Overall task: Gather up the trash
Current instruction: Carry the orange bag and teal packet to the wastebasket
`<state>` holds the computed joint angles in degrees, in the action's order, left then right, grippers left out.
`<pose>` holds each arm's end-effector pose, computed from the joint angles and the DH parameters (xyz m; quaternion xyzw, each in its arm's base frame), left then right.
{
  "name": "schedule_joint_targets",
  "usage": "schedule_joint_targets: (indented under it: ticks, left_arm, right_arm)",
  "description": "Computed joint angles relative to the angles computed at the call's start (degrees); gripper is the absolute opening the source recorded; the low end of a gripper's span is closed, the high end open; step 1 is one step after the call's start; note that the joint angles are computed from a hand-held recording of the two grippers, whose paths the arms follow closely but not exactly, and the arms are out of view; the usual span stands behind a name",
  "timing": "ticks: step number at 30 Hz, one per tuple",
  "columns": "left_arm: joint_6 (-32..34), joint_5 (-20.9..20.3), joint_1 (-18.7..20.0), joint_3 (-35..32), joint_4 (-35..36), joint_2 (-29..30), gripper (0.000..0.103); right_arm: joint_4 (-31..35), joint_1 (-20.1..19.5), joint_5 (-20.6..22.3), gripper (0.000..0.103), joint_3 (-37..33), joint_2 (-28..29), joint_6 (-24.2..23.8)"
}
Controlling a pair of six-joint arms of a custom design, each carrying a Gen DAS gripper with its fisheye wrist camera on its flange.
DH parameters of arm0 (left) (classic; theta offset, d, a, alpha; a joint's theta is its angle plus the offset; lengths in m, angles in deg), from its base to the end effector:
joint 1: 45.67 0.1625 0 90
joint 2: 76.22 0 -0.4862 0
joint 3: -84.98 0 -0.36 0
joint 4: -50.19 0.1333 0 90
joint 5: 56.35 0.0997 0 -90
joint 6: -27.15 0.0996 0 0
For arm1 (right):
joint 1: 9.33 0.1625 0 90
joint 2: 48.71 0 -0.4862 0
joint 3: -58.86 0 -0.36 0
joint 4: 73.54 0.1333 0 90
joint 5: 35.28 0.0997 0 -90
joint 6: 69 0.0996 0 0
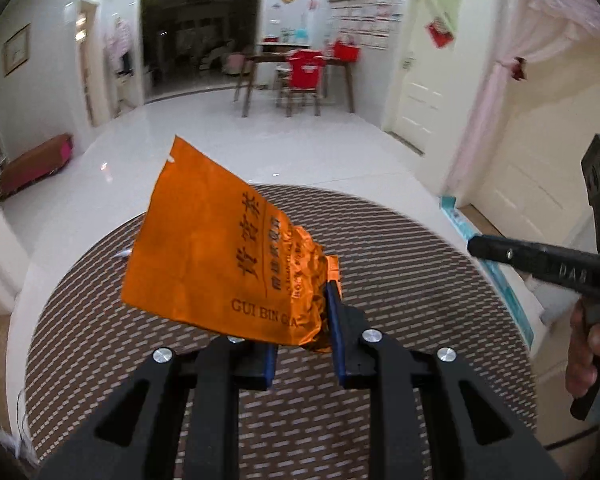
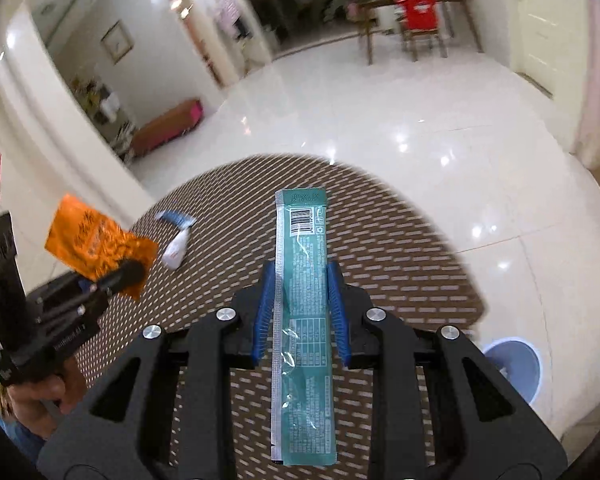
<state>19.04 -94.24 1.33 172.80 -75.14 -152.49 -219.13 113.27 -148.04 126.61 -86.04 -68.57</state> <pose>-0.2433 -0.5716 0.5470 0.1772 0.8658 -0.3524 0.3079 0.5250 -0.6451 0.2343 0.2238 -0.9312 0.2595 0.1239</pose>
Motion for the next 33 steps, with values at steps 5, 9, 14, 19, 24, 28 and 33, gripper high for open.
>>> schedule_joint_targets:
  ticks: [5, 9, 14, 19, 24, 28, 33]
  left_arm:
    - [2.6, -4.2, -2.3, -0.8, -2.2, 4.4, 0.02]
    - [4.4, -8.4, -3.8, -2.7, -3.1, 9.6, 0.02]
    - [4.7, -13.2, -5.0, -5.6, -1.7, 15.8, 0.02]
    - [6.0, -17.0, -4.8, -10.0, 1.6, 22.4, 0.02]
    - [6.3, -19.7, -4.5, -12.9, 7.7, 28.2, 0.021]
    - [5.5, -21.0, -4.1, -15.1, 12.8, 32.2, 0.021]
    - [5.2, -24.2, -2.8, -20.4, 19.8, 36.5, 0.022]
  right_arm:
    - [-5.7, -2.4, -3.5, 0.026, 7.2, -7.4, 1.4]
    - [-9.9, -4.5, -6.7, 0.026, 13.5, -13.4, 2.0]
    - [-13.2, -7.1, -9.9, 0.026, 19.5, -19.5, 3.0]
    - [-15.2, -10.4, -10.6, 0.027, 25.1, -24.4, 5.4]
    - [-13.6, -14.6, -9.8, 0.027, 29.0, -27.6, 8.5]
    - [-11.9, -17.4, -8.3, 0.027, 30.3, -28.9, 10.4]
    - [-10.3, -19.5, -6.5, 0.028, 29.3, -27.1, 12.9]
